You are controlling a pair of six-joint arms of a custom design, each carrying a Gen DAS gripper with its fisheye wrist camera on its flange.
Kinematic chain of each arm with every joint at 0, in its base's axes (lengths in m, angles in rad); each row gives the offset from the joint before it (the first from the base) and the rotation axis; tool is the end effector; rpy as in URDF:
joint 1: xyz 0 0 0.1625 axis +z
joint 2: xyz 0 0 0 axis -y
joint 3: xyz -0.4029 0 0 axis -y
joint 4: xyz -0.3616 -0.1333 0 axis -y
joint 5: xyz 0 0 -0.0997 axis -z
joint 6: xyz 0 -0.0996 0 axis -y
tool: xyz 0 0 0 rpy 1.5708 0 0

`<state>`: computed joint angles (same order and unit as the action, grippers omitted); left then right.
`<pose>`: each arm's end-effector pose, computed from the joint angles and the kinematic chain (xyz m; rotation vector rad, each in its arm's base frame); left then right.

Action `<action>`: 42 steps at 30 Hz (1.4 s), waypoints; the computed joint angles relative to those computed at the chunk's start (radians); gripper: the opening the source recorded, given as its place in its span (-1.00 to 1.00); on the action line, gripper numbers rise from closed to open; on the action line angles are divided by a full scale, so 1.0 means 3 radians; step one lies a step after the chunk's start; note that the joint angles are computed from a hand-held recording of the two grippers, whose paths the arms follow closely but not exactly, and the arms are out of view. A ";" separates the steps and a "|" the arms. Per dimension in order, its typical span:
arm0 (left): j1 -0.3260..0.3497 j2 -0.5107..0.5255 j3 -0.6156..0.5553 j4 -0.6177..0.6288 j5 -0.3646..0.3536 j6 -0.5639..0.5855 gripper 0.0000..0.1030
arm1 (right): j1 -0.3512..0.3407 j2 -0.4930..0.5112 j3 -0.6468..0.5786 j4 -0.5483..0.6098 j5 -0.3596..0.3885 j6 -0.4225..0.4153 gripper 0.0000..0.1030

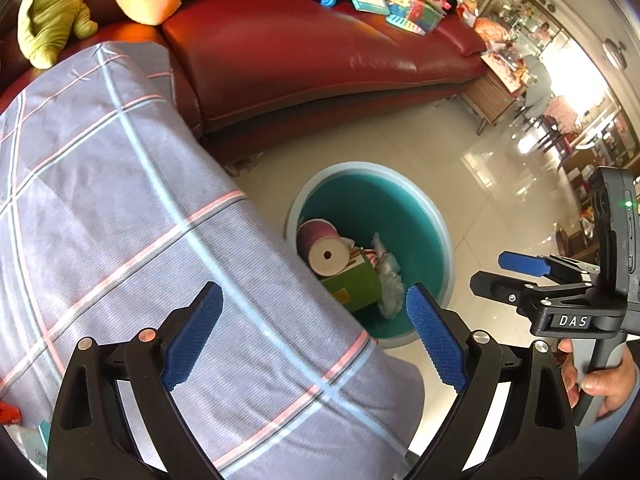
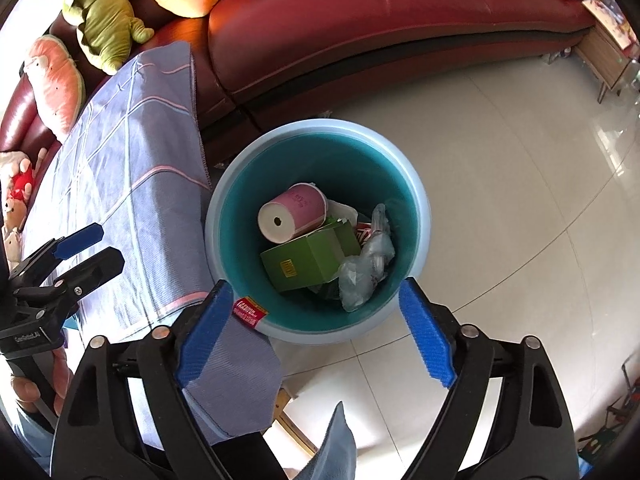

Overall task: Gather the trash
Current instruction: 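Move both open grippers back over the table trash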

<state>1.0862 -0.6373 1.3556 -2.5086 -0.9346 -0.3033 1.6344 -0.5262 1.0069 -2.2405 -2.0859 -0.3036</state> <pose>-0.1608 -0.7186 0.1078 0.1400 2.5722 -0.5873 0.1338 -0.7763 0.1313 0.4115 -2.5722 0.1629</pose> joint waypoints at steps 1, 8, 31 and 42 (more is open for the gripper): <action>-0.0006 -0.0037 0.0052 -0.0017 0.0018 -0.0011 0.81 | 0.0013 -0.0011 0.0035 -0.0026 -0.0007 -0.0013 0.59; -0.0064 -0.0263 0.0379 -0.0135 0.0141 -0.0069 0.83 | 0.0087 -0.0099 0.0247 -0.0132 -0.0040 -0.0030 0.63; -0.0272 -0.1477 0.1979 -0.0680 0.0627 -0.0470 0.89 | 0.0527 -0.0248 0.0956 -0.0505 -0.0019 -0.0048 0.66; -0.0308 -0.2296 0.2659 -0.0545 0.0932 -0.0799 0.90 | 0.0851 -0.0094 0.1041 -0.0494 -0.0030 -0.0108 0.66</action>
<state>0.9939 -1.3260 2.1533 -2.6722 -0.6550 -0.5430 1.8896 -0.5544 1.3193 -2.3887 -2.0948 -0.3361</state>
